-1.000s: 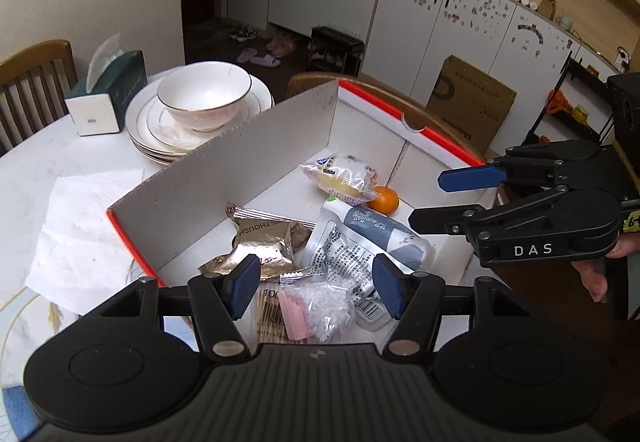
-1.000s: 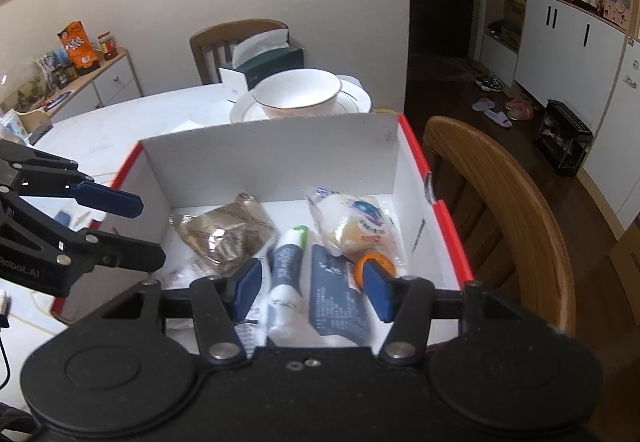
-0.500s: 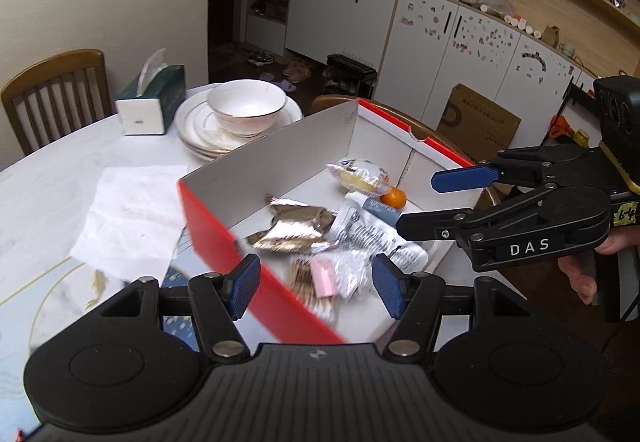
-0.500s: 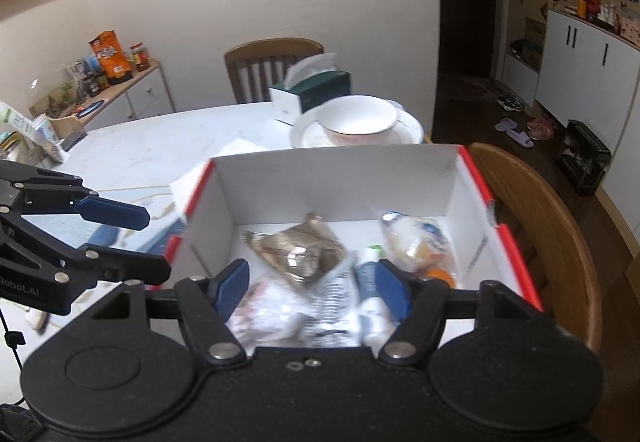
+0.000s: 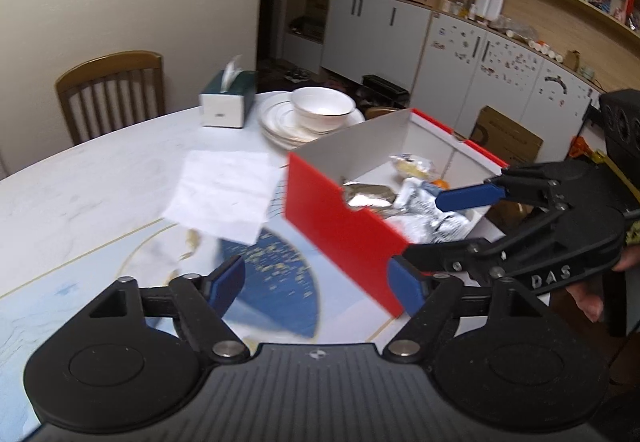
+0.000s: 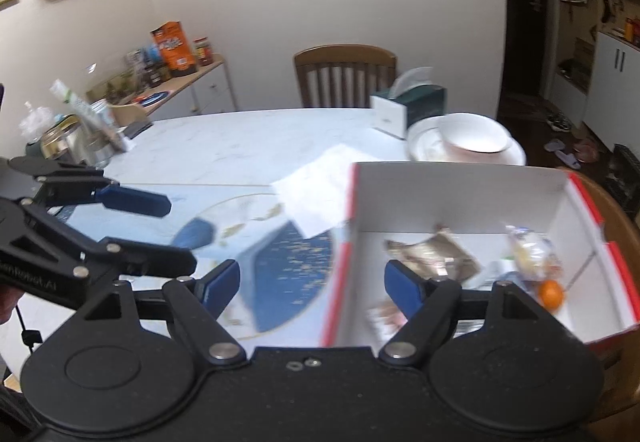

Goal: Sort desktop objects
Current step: 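Withdraw both tools from the box back to the table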

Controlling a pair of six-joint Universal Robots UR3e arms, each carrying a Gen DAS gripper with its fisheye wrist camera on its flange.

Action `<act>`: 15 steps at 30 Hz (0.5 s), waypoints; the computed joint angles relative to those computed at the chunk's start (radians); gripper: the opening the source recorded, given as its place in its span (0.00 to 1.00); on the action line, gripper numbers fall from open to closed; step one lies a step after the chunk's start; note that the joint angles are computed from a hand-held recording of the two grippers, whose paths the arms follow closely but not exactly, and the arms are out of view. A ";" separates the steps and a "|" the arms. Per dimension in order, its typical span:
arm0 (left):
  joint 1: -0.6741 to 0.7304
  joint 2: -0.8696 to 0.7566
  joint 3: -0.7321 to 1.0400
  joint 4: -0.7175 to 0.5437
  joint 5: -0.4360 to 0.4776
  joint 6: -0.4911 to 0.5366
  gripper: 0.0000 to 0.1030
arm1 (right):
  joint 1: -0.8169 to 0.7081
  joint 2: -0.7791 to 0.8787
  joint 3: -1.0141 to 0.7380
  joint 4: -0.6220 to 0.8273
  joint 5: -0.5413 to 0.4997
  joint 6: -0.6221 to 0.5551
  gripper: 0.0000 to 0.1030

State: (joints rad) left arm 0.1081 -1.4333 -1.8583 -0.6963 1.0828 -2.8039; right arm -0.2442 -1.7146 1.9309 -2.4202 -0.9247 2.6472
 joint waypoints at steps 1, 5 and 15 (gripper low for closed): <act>0.027 0.025 -0.019 -0.015 -0.012 0.018 0.77 | 0.025 -0.002 0.004 -0.012 -0.011 0.018 0.77; 0.143 0.120 -0.089 -0.086 -0.070 0.108 0.82 | 0.122 -0.012 0.035 -0.076 -0.065 0.098 0.79; 0.472 0.318 -0.210 -0.304 -0.225 0.390 0.99 | 0.333 -0.009 0.076 -0.213 -0.219 0.286 0.80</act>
State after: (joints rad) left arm 0.5801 -1.1150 -2.0680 -1.0005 0.8577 -2.4139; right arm 0.0892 -1.7239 2.0067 -2.6330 -1.1434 2.9333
